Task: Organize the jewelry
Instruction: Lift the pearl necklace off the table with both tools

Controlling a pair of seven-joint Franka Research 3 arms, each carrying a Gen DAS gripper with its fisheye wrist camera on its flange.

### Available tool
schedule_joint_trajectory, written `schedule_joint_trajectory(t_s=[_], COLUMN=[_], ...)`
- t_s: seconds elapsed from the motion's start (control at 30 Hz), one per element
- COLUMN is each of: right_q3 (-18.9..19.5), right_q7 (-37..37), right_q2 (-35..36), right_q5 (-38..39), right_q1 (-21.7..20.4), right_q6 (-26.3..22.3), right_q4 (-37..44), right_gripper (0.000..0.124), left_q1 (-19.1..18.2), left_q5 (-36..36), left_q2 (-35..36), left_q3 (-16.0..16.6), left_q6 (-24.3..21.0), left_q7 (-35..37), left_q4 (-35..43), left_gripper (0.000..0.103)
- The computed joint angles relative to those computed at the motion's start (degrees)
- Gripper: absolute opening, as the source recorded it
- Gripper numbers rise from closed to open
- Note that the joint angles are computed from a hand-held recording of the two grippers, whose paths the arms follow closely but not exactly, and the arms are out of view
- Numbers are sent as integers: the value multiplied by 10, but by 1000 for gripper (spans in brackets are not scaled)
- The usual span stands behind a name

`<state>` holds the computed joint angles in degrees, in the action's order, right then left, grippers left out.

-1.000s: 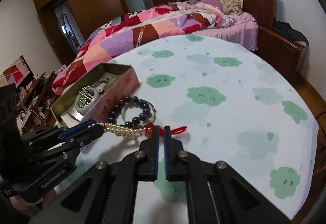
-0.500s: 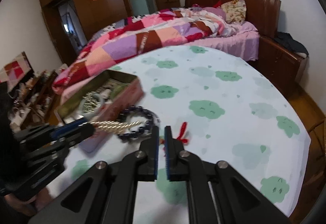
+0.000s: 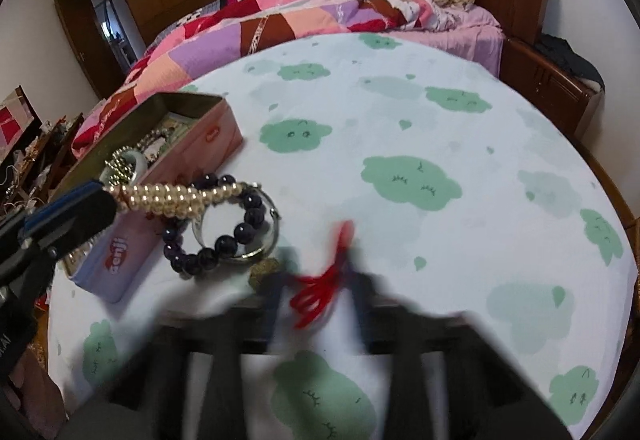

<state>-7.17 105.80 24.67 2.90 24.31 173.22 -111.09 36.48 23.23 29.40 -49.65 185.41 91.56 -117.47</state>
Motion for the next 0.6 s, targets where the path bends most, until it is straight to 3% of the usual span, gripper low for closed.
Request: schedule_joint_trajectory(t_s=[0.1, 0.17, 0.43, 0.5, 0.53, 0.6], right_q3=[7, -9, -61, -52, -60, -116], right_q7=[-9, -4, 8, -2, 2, 39], right_q2=[-14, -29, -78, -82, -79, -65], right_q5=[3, -4, -27, -26, -31, -68], right_q1=[-3, 13, 63, 55, 61, 107], right_q6=[17, 33, 75, 68, 62, 47], right_q4=[-20, -38, -73, -67, -61, -47], right_gripper=[7, 6, 6, 6, 6, 11], left_q1=[2, 15, 87, 98, 101, 99], left_q5=[3, 8, 40, 48, 52, 59], left_q2=[0, 0, -10, -13, -14, -15], left_q3=[-1, -12, -68, -75, -77, -74], left_q6=[6, 8, 19, 20, 22, 22], left_q7=[-1, -3, -34, -43, -48, -58], left_q4=[1, -1, -14, -14, -13, -11], left_gripper=[12, 12, 12, 12, 12, 12])
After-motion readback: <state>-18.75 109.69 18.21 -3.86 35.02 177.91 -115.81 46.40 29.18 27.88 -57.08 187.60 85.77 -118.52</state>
